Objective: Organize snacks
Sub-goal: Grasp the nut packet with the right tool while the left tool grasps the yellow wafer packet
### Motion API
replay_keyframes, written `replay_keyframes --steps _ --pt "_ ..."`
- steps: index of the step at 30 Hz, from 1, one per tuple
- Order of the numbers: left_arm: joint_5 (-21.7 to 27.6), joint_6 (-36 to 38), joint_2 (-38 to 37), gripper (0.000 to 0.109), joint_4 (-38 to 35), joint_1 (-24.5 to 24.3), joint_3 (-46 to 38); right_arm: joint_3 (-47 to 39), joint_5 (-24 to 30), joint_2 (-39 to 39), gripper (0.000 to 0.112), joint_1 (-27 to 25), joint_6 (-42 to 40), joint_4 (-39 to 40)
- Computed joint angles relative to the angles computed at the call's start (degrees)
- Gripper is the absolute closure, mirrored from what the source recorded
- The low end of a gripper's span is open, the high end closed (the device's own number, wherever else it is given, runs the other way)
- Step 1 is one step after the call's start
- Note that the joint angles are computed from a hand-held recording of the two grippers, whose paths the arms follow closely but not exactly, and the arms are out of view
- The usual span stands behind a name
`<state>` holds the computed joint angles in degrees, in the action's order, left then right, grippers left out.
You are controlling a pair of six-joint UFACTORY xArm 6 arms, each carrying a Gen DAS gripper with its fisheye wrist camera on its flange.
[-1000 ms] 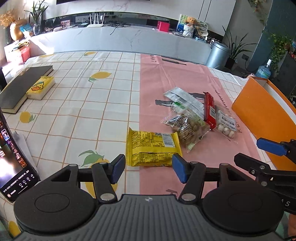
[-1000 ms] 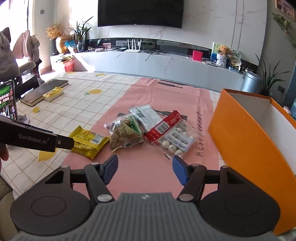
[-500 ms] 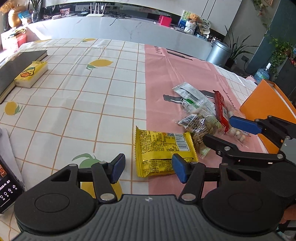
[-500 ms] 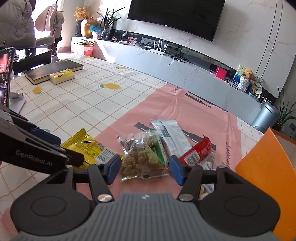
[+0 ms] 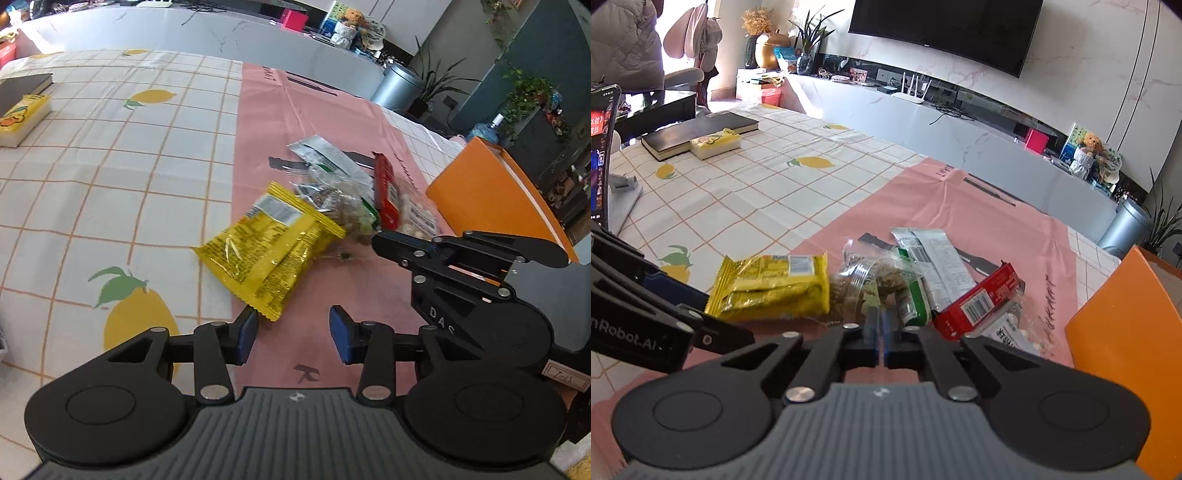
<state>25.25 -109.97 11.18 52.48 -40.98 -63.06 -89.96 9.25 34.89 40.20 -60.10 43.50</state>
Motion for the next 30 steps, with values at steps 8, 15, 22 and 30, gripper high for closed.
replay_keyframes --steps 8,15,22,30 --pt "10.6 5.4 1.5 0.054 1.8 -3.9 -4.7 5.5 -0.3 -4.5 0.112 -1.3 1.1 3.8" --pt "14.7 19.6 -0.5 0.028 -2.6 -1.8 -5.0 1.2 1.9 -2.3 0.085 -1.2 4.8 4.5" --pt "11.8 31.6 0.4 0.024 -3.1 1.9 -4.4 -5.8 4.4 2.0 0.079 0.0 7.2 3.5" --pt "5.6 44.5 2.1 0.023 -7.5 5.2 -4.4 -13.8 8.8 7.7 0.074 -0.4 14.7 -2.3"
